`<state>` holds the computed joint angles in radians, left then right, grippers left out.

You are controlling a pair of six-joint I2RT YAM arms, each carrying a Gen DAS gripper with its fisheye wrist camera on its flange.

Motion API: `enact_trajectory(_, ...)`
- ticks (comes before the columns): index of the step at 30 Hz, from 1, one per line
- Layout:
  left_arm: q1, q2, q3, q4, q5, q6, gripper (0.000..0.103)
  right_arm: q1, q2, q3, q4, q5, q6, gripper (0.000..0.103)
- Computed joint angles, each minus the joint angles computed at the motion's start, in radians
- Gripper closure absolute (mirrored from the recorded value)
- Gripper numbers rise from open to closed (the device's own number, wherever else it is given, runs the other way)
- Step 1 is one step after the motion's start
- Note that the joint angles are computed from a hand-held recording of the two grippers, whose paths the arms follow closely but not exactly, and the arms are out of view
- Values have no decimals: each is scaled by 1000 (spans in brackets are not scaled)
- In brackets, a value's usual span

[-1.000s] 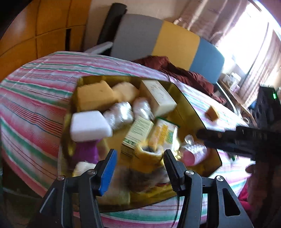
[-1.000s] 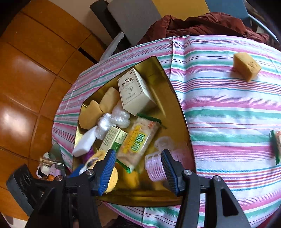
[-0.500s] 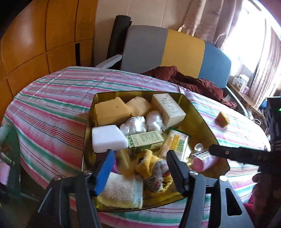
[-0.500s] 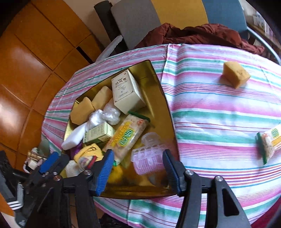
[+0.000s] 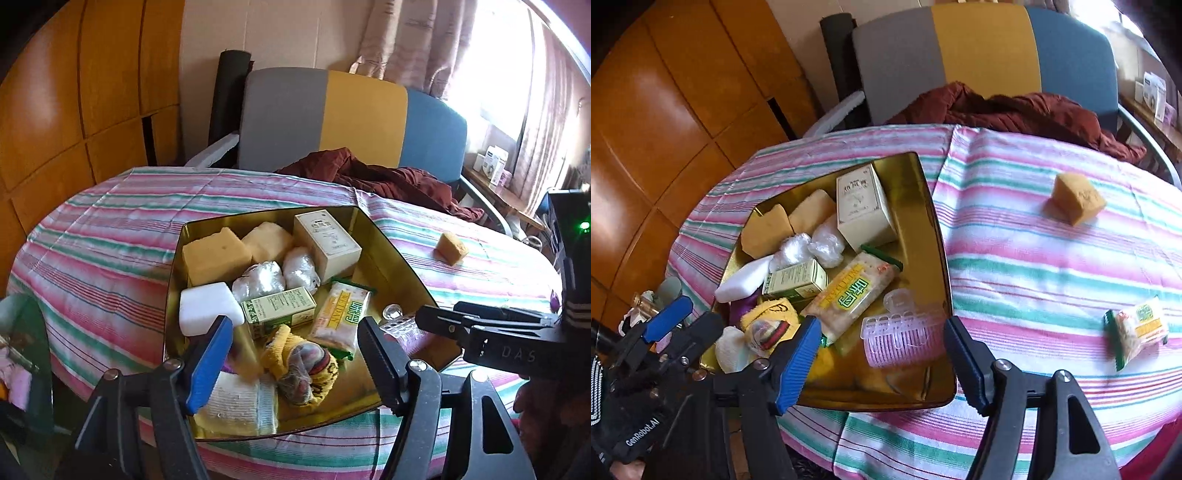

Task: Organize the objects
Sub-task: 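Move the right tool to the second cracker packet and grasp it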

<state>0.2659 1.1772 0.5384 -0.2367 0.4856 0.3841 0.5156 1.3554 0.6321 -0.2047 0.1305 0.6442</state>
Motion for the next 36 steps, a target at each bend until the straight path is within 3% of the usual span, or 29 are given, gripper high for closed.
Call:
enact_trajectory(9, -46, -53, -13, -33, -7, 16, 32, -49, -77, -45, -41, 21, -9, 33)
enact_trajectory(16, -115, -84, -14, -59, -19, 13, 31, -207, -196, -122, -107, -19, -44, 33)
enact_trajectory(22, -178, -97, -22, -64, -31, -1, 31, -442, -262, -199, -168, -147, -137, 33)
enact_trajectory(26, -209, -89, -20, -62, -37, -10, 31, -703, -273, -253, -212, -266, -243, 33)
enact_trajectory(32, -255, -65, -17, -53, -46, -29, 31, -1057, -147, -245, -209, -393, -337, 33)
enact_trajectory(36, -278, -56, -17, -47, -46, -36, 31, -1134, -6, -191, -153, -425, -322, 32)
